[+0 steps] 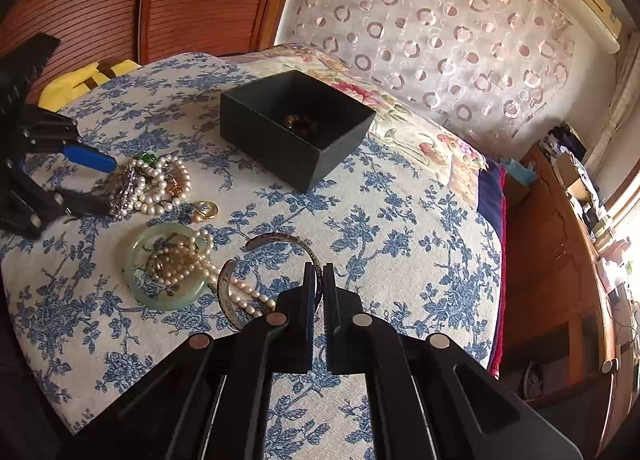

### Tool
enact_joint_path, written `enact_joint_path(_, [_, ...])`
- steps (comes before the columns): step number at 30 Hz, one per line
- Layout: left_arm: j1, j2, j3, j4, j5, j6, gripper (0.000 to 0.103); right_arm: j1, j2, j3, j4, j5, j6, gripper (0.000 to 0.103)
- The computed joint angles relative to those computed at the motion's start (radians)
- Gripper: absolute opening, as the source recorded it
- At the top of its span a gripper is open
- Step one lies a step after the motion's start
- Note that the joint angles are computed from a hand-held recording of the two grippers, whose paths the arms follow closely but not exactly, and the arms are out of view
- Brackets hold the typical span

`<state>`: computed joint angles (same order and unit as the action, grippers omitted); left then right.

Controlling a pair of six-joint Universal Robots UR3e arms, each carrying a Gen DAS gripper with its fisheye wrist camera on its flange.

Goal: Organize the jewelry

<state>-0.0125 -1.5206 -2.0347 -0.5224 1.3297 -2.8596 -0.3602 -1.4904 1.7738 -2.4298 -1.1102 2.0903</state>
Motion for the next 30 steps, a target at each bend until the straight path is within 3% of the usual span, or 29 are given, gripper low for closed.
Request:
enact_joint_path(5, [-0.042, -0.061, 0.03, 0.034, 0.046, -0.025, 0.065, 0.003, -0.006, 0.011, -0.001, 0.01, -0.001, 0.004])
enact_joint_path(9, [-0.072, -0.099, 0.044, 0.067, 0.094, -0.043, 0.065, 0.002, -0.011, 0.022, -0.004, 0.016, -0.001, 0.004])
enact_joint_path(11, [-0.073, -0.087, 0.028, 0.08, 0.096, -0.039, 0.059, -0.001, -0.012, 0.025, -0.004, 0.02, 0.0, 0.004])
enact_joint_path(21, [-0.03, 0.02, -0.024, 0.09, 0.021, -0.026, 0.059, 0.012, 0.009, -0.002, -0.015, 0.037, 0.033, 0.004])
enact_joint_path(30, [0.011, -0.088, 0.173, 0.075, -0.016, -0.049, 0.059, 0.103, 0.214, -0.272, -0.007, 0.057, 0.177, 0.004])
